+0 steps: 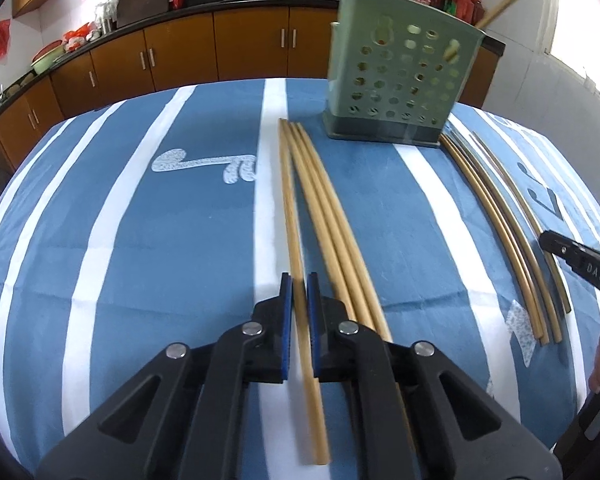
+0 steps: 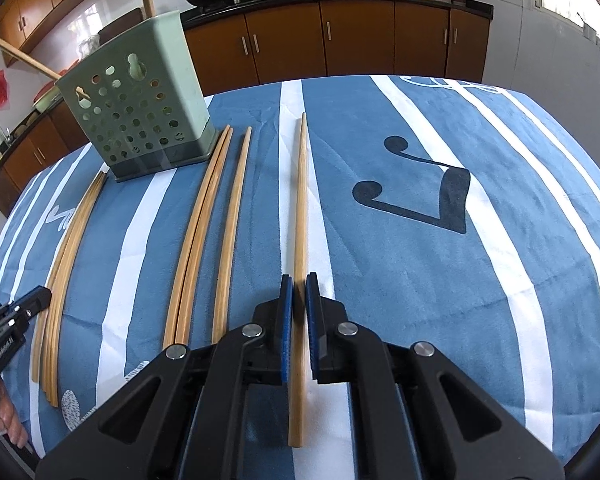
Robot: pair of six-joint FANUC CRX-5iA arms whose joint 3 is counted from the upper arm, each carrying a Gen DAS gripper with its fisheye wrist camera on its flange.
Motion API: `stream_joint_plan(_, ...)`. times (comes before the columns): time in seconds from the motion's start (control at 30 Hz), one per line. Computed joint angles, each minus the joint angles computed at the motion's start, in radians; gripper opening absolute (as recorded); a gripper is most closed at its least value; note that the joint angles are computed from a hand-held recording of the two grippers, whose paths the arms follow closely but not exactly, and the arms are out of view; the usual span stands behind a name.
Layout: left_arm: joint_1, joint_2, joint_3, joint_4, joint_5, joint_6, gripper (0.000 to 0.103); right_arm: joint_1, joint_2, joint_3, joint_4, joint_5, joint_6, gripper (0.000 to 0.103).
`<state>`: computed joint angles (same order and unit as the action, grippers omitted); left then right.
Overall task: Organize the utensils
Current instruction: 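Grasp a loose chopstick with the left tool while the right tool grasps another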
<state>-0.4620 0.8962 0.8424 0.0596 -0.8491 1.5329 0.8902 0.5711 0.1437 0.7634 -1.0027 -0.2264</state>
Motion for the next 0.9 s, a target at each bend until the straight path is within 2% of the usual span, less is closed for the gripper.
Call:
stream_joint_plan(0.17, 0.019, 0.026, 0.065, -0.052, -0.042, 0.053, 0.008, -0.014, 0.009, 0.017, -0.007, -0.009, 0.022, 0.008)
stream_joint_plan(0.3, 0.037, 0.045, 0.097, -0.045, -0.052, 0.059, 0.008, -0.029, 0.015, 0.019, 0.005, -0.02, 0.023, 0.008)
stream_joint_plan(0.53, 0.048, 0.032, 0.057, -0.007, -0.01, 0.041, 0.011, -0.028, 0.021, 0.013, 0.032, -0.032, 0.029, 0.008)
stream_joint_plan(0.9, 0.05, 0.034, 0.059, -0.001, -0.014, 0.047, 0.011, -0.027, 0.018, 0.009, 0.033, -0.028, 0.024, 0.008)
